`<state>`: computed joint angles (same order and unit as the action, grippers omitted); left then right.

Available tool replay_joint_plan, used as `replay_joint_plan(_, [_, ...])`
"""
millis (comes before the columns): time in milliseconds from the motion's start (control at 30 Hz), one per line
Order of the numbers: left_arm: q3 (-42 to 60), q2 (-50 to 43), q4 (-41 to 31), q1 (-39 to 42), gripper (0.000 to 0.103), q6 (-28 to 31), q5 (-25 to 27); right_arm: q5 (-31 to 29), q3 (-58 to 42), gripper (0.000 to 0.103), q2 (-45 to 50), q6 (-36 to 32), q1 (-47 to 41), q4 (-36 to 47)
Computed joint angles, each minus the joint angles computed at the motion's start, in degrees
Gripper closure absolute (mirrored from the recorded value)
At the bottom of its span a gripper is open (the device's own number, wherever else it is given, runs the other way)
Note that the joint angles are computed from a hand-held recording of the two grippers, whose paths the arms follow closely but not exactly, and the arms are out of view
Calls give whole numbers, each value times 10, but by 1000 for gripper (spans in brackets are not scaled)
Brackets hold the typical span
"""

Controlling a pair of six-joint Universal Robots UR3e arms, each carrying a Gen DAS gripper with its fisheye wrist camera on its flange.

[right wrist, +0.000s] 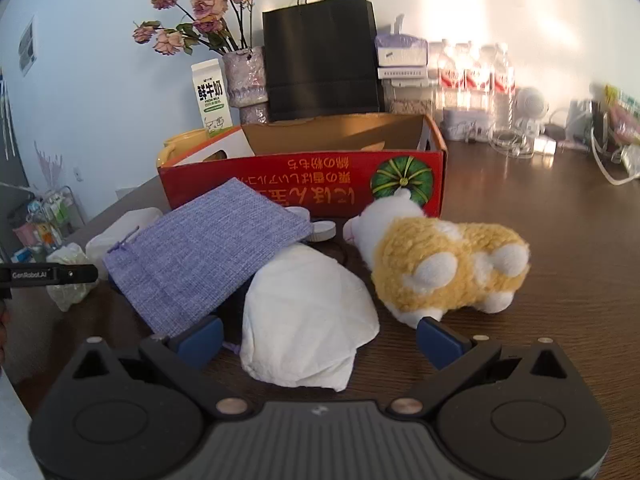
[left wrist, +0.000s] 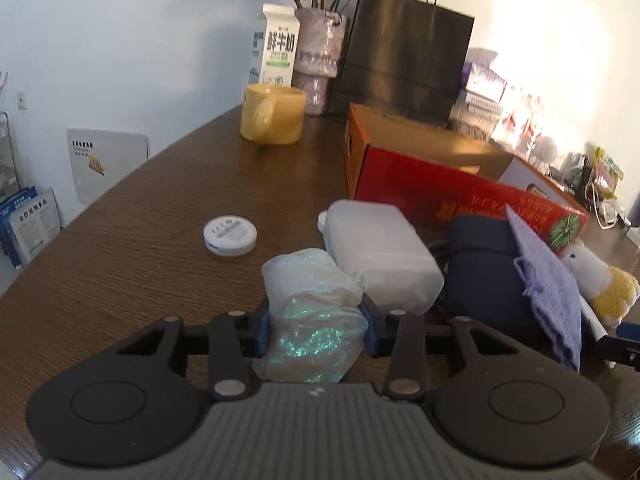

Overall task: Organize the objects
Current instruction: 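Grasp the white tissue with the right gripper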

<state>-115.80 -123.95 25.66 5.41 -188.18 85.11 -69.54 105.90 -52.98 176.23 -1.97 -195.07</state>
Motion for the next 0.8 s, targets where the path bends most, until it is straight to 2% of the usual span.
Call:
replay_joint_plan(100, [-5, 4, 4, 3, 61, -4, -1, 14, -17, 0, 10, 21, -5, 14])
replay_joint_plan(400, [-6, 6, 1, 5, 60, -7, -9, 19, -57, 10, 44, 62, -5, 4])
replay_joint_plan(467, [-8, 6, 4, 6, 60, -7, -13, 13, -57, 13, 49, 58, -2, -6])
replay_joint_plan(533, [-8, 6, 4, 6, 60, -8, -14, 14, -55, 23, 52, 53, -1, -16])
replay_joint_plan(800, [-18, 10, 12, 8, 59, -10, -16, 46, -40, 35, 55, 52, -13, -41])
